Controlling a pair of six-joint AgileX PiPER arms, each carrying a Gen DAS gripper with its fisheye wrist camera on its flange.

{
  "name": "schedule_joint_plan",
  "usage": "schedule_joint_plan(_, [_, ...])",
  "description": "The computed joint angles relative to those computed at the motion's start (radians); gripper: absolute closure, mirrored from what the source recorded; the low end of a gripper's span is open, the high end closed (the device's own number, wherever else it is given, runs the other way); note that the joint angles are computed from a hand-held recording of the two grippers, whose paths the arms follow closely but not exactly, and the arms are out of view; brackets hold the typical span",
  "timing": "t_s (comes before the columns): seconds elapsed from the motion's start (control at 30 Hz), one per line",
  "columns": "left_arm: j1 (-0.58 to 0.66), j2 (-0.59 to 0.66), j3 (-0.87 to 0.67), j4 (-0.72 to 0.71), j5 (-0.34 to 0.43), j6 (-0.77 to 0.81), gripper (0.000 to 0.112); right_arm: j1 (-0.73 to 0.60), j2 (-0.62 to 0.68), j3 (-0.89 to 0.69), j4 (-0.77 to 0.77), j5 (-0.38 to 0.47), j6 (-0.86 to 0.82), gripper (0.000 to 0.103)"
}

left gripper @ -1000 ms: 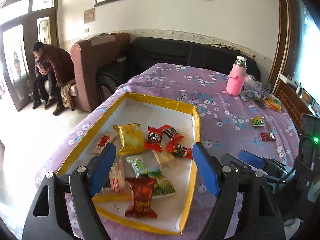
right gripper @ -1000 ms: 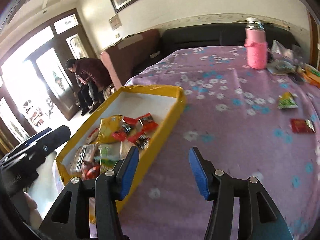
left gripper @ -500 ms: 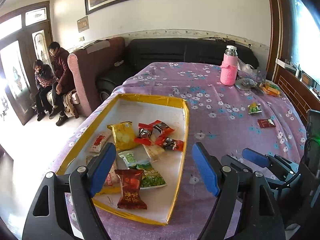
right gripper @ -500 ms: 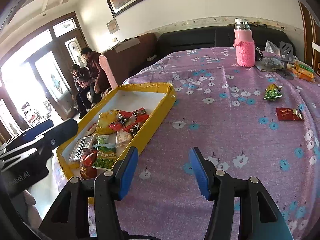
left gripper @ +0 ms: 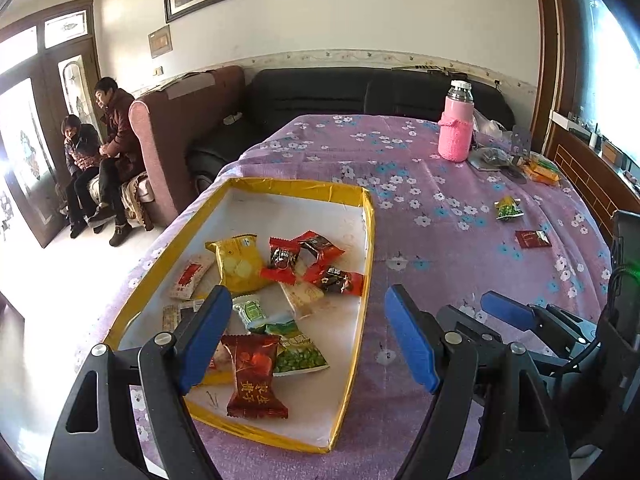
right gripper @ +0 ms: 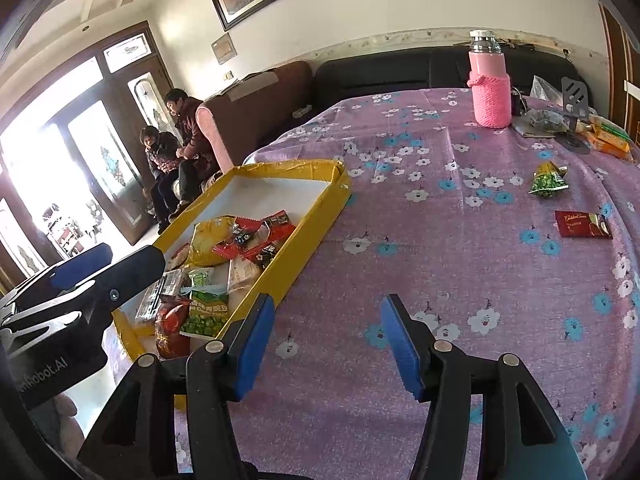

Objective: Organize snacks
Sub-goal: 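Move both open grippers back over the table toward the remaining snacks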

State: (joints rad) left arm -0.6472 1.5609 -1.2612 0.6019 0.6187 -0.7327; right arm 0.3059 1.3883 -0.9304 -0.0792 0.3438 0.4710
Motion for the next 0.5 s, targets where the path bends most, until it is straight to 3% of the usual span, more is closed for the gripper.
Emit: schedule_joint_plan(0.5, [-0.004, 0.039, -0.028, -0.048, -0.005, 0.059, 0.033, -0.084, -0.005, 0.003, 0.185, 0.008, -0.195, 0.045])
